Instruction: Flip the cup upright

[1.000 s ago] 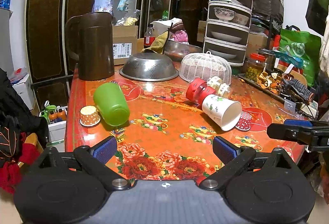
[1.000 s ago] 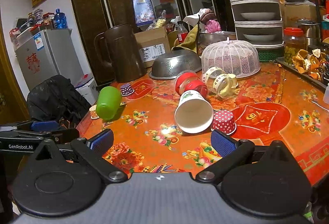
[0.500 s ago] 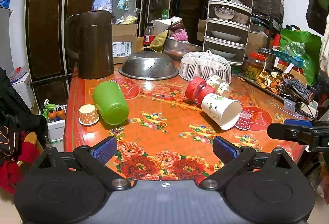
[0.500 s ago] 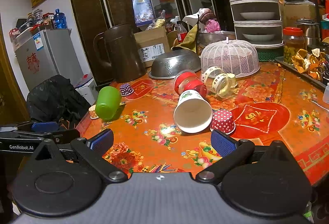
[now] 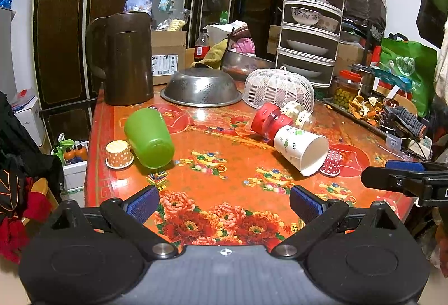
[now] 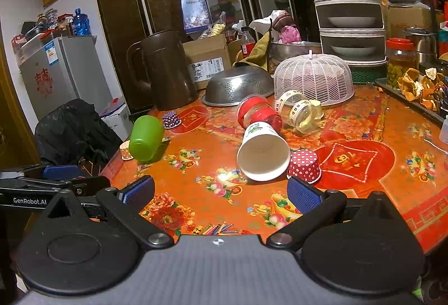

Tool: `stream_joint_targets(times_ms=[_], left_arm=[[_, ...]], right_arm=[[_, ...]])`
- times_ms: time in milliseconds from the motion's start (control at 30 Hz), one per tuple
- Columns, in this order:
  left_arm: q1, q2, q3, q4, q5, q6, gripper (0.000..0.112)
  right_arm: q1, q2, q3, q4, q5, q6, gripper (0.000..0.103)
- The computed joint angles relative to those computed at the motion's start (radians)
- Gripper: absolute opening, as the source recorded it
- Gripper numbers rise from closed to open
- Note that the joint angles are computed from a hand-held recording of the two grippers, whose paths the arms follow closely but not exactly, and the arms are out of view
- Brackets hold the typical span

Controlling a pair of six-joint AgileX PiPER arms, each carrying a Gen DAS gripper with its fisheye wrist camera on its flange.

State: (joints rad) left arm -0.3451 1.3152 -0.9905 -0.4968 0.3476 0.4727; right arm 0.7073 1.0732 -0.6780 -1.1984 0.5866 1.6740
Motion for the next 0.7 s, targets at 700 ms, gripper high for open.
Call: stream_joint_targets(times_ms=[700], left_arm=[[0.18, -0.004, 0.045, -0.476, 0.094, 0.488, 0.101]], right_arm=[[-0.242, 0.674, -1.002, 1.072, 0.083, -1.255, 0.102]])
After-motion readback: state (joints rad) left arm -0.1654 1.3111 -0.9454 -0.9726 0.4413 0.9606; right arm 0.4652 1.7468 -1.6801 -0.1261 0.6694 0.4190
